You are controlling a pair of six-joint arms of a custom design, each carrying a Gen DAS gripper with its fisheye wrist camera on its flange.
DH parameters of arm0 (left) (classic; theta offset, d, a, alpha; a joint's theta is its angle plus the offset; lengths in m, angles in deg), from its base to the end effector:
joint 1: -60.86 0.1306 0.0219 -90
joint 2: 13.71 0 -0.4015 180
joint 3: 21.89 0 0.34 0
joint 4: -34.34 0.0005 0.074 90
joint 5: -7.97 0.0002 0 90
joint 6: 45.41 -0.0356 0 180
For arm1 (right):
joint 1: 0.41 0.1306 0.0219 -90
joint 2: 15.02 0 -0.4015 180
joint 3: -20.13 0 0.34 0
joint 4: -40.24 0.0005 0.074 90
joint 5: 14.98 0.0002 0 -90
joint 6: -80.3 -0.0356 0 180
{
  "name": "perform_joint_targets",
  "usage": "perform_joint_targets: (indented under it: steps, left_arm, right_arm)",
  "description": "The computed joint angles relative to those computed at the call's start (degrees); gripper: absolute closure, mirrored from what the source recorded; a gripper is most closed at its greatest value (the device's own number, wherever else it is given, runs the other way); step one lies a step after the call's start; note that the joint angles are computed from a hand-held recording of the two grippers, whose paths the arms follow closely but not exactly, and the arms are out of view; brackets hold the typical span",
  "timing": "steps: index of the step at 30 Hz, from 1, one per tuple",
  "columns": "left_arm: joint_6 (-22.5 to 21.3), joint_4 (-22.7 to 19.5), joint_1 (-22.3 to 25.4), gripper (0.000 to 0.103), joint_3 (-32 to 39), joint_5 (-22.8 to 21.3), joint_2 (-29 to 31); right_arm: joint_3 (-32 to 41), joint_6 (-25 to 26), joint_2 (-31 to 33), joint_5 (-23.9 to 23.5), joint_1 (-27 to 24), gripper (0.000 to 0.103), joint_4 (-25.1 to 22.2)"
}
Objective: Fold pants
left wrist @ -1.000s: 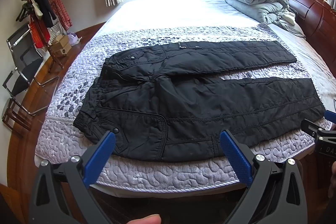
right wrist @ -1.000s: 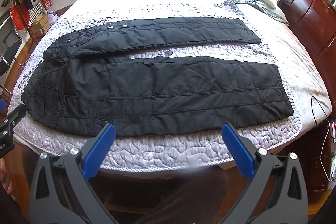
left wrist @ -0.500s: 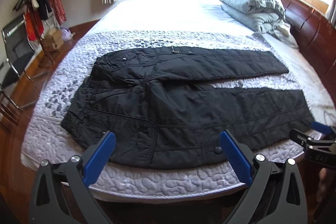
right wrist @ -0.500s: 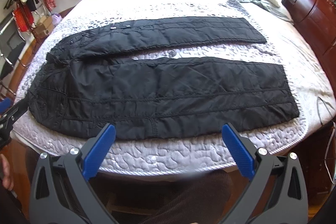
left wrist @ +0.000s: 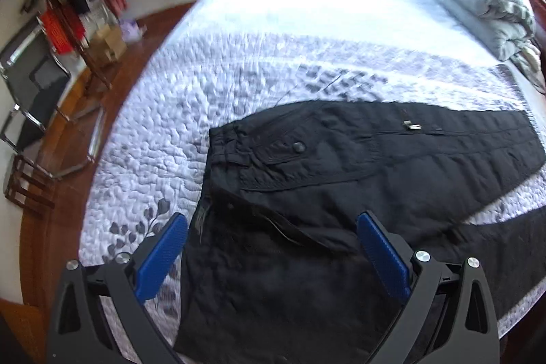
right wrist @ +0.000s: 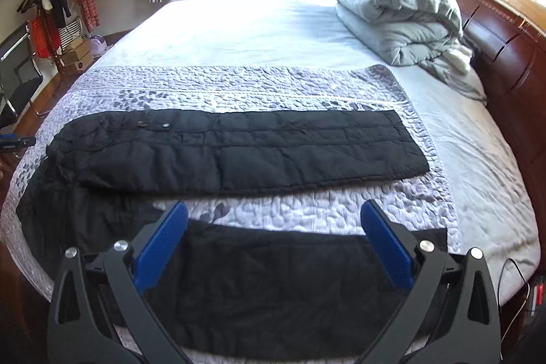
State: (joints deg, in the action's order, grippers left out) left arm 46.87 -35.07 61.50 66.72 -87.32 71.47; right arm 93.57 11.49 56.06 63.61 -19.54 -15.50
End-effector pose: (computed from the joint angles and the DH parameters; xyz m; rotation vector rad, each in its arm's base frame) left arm 0.3719 0.0069 0.4510 -0.0960 2.7173 0.1173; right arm 0.2820 -0.0909 0.4369 -0.1263 2.4738 -0.0502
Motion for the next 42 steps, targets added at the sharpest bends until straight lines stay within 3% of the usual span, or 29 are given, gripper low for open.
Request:
perform_joint_targets:
  steps: [3, 8, 12, 14, 16, 18, 19, 24, 30, 32, 34, 36, 39, 41, 42]
  left_arm:
    - [-0.81, -1.77, 5.13, 0.003, 4.61, 1.94, 9.04]
    - [-2.14, -3.48, 8.52, 0.007, 8.34, 3.00, 16.84]
    - [-1.57, -5.99, 9.43, 0.026, 10.87, 7.09, 21.71]
    - [-0.64, -6.86, 9.83, 0.029, 12.14, 10.04, 23.89]
    - [0.11, -7.46, 9.90, 0.041, 12.68, 11.98, 25.09]
    - [0.62, -6.86, 9.64, 0.051, 12.64, 12.09, 25.37]
    - [0.67, -6.61, 9.62, 0.064, 12.45, 12.68, 25.19]
    - [1.48, -5.12, 9.66, 0.086, 11.62, 15.36, 24.56]
    - [2.06, -1.95, 8.12, 0.090, 9.85, 14.24, 23.56]
    - [1.61, -1.99, 7.85, 0.090, 10.31, 14.16, 24.29]
    - [1.63, -2.35, 7.71, 0.090, 10.93, 14.42, 25.19]
    - [1.28, -2.68, 7.29, 0.090, 11.44, 14.06, 25.94]
    - [1.07, -3.09, 6.17, 0.090, 12.54, 12.64, 27.24]
    - [1.15, -3.35, 5.57, 0.090, 13.23, 11.92, 27.94]
    - [1.05, -3.43, 5.39, 0.090, 13.50, 11.69, 28.18]
  right_arm:
    - [2.96, 0.71, 8.28, -1.25, -0.15, 0.002, 2.59]
    - [8.49, 0.36, 18.63, -1.59, -0.86, 0.002, 4.56]
    - [14.09, -0.39, 26.09, -4.39, -1.64, 0.002, 4.10]
    - [16.92, -0.72, 29.02, -5.24, -2.13, 0.002, 3.50]
    - [19.89, -0.97, 31.90, -4.89, -2.52, 0.002, 3.15]
    - [23.17, -0.75, 34.85, -4.79, -3.17, 0.002, 1.99]
    - [24.99, -0.79, 36.45, -4.47, -3.59, 0.002, 1.45]
    - [35.11, -2.28, 44.13, -3.92, -6.01, 0.002, -2.08]
    - [49.46, -4.48, 53.60, -0.95, -8.45, 0.007, -3.85]
    - [55.49, -5.60, 57.63, 0.10, -8.98, 0.021, -6.01]
    - [63.86, -5.96, 63.18, 1.00, -9.35, 0.044, -12.15]
    - [70.16, -6.42, 67.83, 3.05, -9.49, 0.049, -17.18]
    - [75.22, -7.68, 72.43, 8.24, -9.54, 0.049, -19.64]
    - [77.18, -8.44, 74.35, 9.56, -9.73, 0.040, -19.54]
    - [77.62, -8.88, 74.84, 9.76, -9.81, 0.031, -19.12]
